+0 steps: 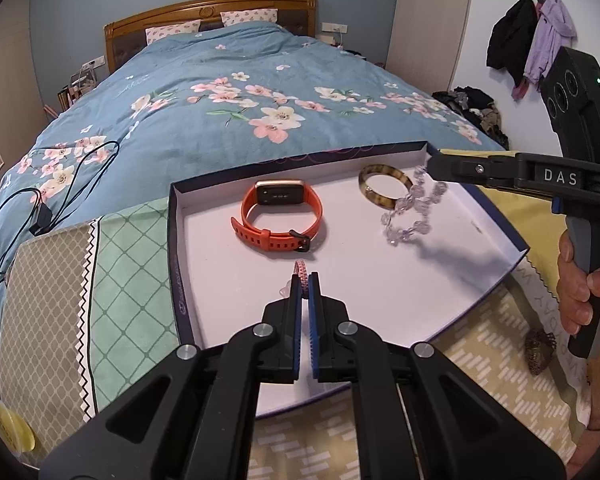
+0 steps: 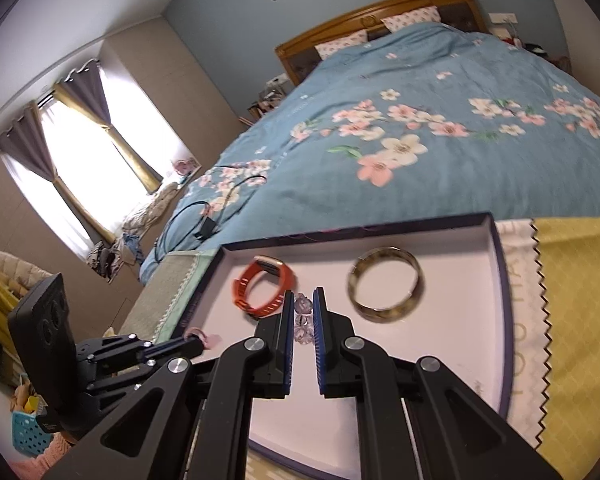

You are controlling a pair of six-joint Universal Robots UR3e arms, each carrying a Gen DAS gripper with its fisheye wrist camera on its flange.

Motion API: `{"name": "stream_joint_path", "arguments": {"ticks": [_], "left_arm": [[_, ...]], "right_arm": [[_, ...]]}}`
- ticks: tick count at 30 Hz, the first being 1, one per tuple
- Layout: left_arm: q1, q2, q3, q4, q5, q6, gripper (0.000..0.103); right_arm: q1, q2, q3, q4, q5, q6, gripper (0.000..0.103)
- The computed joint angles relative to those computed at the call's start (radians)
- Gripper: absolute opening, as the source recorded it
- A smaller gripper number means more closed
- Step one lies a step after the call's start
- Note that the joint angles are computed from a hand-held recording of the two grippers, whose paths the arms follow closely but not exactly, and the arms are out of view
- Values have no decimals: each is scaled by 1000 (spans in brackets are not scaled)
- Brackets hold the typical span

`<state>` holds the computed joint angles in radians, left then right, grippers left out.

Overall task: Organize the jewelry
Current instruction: 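Carry the pink clip and crystal bracelet into the white box and open both grippers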

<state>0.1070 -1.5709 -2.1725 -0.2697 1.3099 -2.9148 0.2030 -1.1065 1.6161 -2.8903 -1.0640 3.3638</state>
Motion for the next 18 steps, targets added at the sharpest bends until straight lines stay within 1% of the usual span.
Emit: {"name": "stream_joint_path", "arguments": {"ticks": [10,18], "left_arm": [[-24,-84,43,16,46,-9,4],[-46,-143,100,9,79,-17,4]], "right_arm": [[-42,-12,50,31,-17,-17,9],[-52,-4,54,49,-38,-16,10]]}}
